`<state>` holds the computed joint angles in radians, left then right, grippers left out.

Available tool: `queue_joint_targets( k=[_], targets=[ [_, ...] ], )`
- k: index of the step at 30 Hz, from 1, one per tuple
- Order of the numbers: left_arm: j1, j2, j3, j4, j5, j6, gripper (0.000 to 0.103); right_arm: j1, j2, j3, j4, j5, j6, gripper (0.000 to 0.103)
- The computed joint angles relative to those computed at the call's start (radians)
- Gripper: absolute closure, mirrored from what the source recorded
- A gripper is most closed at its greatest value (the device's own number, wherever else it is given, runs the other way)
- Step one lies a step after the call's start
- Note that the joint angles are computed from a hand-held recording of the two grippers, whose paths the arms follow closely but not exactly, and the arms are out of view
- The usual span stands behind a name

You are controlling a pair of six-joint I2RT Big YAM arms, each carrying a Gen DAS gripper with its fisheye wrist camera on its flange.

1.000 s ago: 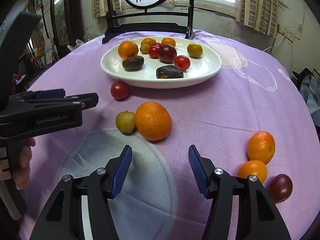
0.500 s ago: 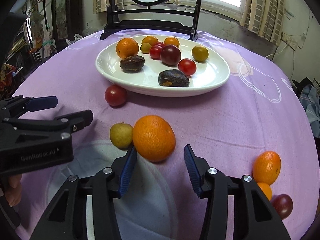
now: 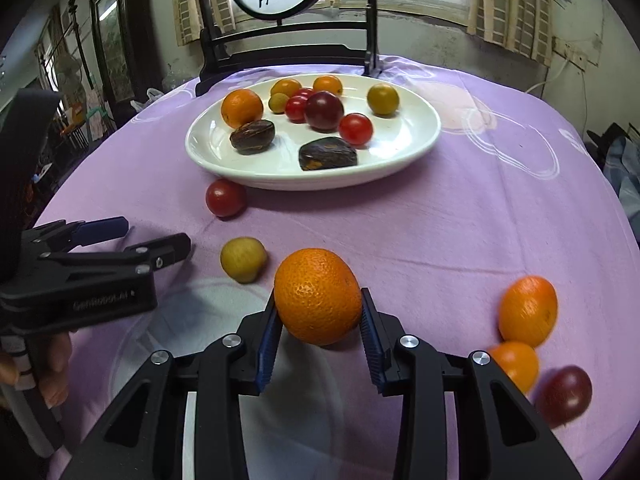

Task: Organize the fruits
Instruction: 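Grasp an orange with the right tool, then grasp a red cherry tomato with the left tool while the right tool holds the orange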

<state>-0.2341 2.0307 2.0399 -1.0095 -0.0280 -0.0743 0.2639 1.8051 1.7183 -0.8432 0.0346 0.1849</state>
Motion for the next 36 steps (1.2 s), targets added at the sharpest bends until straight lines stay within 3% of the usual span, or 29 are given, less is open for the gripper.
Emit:
queue_joint_targets(
  k=[7,11,15,19,23,25,26,30,36],
  targets=[
    [0.0,0.003,0.0,0.02,0.033,-0.031,0.02,-0.009,-0.05,-0.068,0.015,-0.022,0.005,0.065],
    [0.008,0.061,0.098,-0.058,0.099,-0.103,0.021,-0.007,-0.052,-0.069,0.017,-0.032,-0.002,0.065],
    [-0.012,0.114,0.187,-0.101,0.063,-0.097,0.021,-0.006,-0.062,-0.075,0.026,-0.032,-0.006,0.065],
    [-0.037,0.164,0.273,-0.137,0.001,-0.055,0.039,-0.007,-0.061,-0.074,0.026,-0.038,-0.007,0.065],
    [-0.052,0.187,0.309,-0.148,-0.045,-0.022,0.047,-0.004,-0.059,-0.074,0.024,-0.039,-0.013,0.065],
    [-0.051,0.187,0.312,-0.148,-0.002,-0.013,0.07,-0.002,-0.058,-0.075,0.025,-0.035,-0.016,0.065],
    [-0.051,0.182,0.304,-0.142,0.019,-0.008,0.073,-0.002,-0.057,-0.075,0.025,-0.033,-0.017,0.065],
    [-0.048,0.144,0.227,-0.075,0.034,-0.011,0.074,0.0,-0.057,-0.074,0.026,-0.027,-0.021,0.065],
    [-0.036,0.074,0.134,-0.062,0.118,-0.019,0.076,0.0,-0.069,-0.083,0.041,-0.027,-0.02,0.065]
  ],
)
